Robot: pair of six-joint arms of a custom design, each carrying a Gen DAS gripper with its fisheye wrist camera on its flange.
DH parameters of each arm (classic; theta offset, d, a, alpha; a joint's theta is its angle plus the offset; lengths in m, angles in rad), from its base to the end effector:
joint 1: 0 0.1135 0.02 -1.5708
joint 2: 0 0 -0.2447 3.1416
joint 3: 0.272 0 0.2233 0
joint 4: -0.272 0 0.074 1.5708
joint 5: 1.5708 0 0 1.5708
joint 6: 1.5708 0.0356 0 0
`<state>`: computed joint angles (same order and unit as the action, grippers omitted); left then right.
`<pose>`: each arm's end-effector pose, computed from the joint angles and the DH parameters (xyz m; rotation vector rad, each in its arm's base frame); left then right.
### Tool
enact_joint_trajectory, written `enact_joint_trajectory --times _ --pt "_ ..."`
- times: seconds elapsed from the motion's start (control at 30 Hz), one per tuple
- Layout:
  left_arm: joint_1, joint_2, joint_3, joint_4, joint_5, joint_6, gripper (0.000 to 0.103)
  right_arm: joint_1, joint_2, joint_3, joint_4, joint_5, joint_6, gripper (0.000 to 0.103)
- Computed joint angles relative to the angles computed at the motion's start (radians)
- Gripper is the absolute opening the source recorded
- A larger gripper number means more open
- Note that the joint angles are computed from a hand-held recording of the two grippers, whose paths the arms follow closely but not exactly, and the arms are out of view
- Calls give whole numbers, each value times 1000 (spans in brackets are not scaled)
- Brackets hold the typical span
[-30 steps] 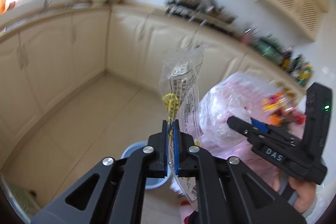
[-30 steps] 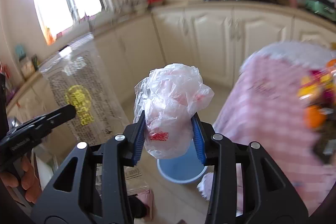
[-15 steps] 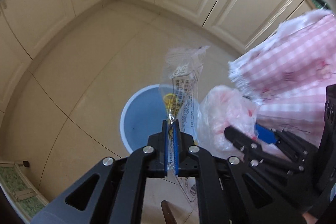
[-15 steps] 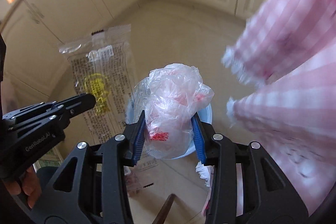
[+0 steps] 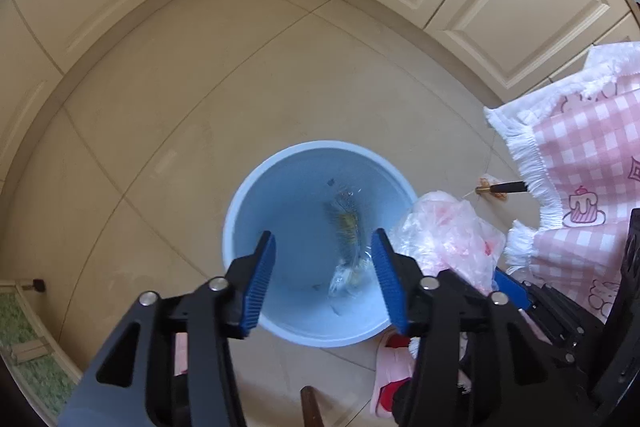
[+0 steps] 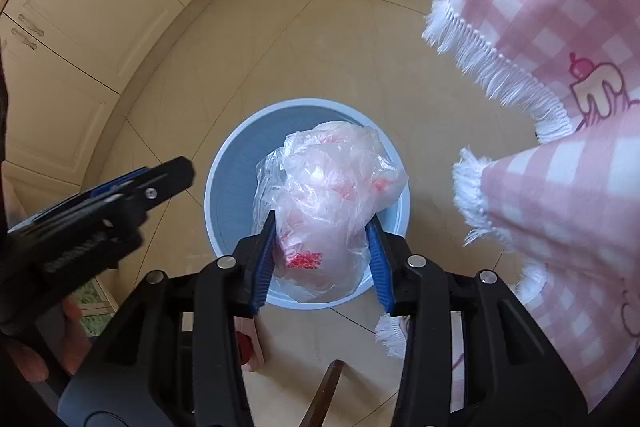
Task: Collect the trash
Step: 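Carry both bags over the blue bin and open both tools to drop them, then move the left tool back to the table and grasp a dark snack wrapper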
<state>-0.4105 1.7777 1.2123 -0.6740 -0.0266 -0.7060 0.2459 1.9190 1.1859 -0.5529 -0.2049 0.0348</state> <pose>0.2935 -0.1267 0.1848 -0.4241 2.8065 -0.2194 0.3222 0.0883 0.1397 -0.3442 2.8477 0.3495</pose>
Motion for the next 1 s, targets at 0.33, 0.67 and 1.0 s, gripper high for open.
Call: enact_joint_trajectory --times 0.33,0.67,1.0 --pt "29 -93 -26 -115 -24 -21 55 75 39 63 -4 16 49 46" --pt "1 -231 46 -264 -90 -54 57 135 -134 73 -66 80 62 60" --pt "-108 -448 269 -584 -290 -137 62 218 -468 112 -260 169 25 68"
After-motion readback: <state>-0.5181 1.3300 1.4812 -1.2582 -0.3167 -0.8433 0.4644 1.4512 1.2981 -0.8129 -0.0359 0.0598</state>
